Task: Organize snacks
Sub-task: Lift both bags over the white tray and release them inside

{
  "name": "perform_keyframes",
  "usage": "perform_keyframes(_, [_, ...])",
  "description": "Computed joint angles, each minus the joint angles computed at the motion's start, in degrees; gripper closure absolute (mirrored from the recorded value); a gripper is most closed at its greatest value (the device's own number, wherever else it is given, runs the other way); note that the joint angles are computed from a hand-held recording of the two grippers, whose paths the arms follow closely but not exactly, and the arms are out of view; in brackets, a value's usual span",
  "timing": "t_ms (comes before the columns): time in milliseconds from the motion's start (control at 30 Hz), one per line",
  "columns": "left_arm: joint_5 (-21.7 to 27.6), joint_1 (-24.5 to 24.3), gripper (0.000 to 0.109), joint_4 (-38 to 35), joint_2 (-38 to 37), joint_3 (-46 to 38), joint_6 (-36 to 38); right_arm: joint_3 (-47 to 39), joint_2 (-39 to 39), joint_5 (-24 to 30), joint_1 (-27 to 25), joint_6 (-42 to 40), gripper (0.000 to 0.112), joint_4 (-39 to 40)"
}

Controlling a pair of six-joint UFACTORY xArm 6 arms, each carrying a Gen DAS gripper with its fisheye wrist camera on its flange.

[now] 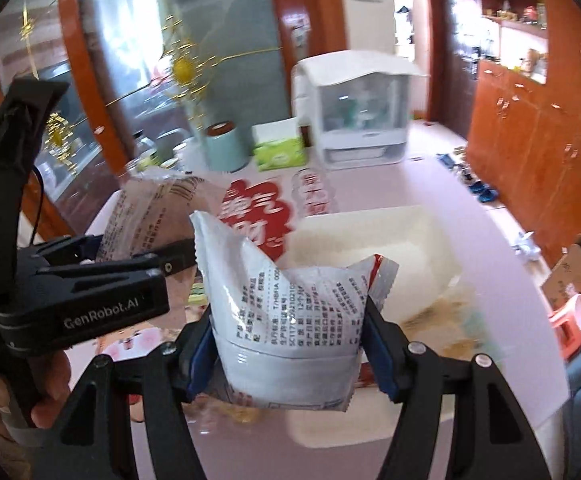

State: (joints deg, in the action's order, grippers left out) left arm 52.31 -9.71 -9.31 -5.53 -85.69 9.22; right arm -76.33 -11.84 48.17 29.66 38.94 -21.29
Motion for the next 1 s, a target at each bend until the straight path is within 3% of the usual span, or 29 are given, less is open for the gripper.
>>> perform_keyframes(200, [0.00, -6.97, 0.038, 5.64, 5.40, -5.99, -6.11, 4.06, -3.36, -0.77, -6.08, -2.77, 0.046, 1.55])
perform_keyframes(500, [2.72, -12.51, 0.037, 12.77, 14.42, -13.90, -12.39, 7.92, -3.07, -2.90, -12.48, -10.87, 0.045, 8.35])
perform_keyframes(733, [2.90, -13.72, 0.008, 18.08, 17.81, -15.98, -17.20, 9.23, -1.35, -3.97, -14.82, -18.72, 0.038, 16.17])
perform_keyframes(1000, [6.32, -13.44, 0.008, 17.16, 19.02, -17.07, -18.20, 10.25, -1.21, -5.25, -15.30, -19.92, 0.026, 17.60])
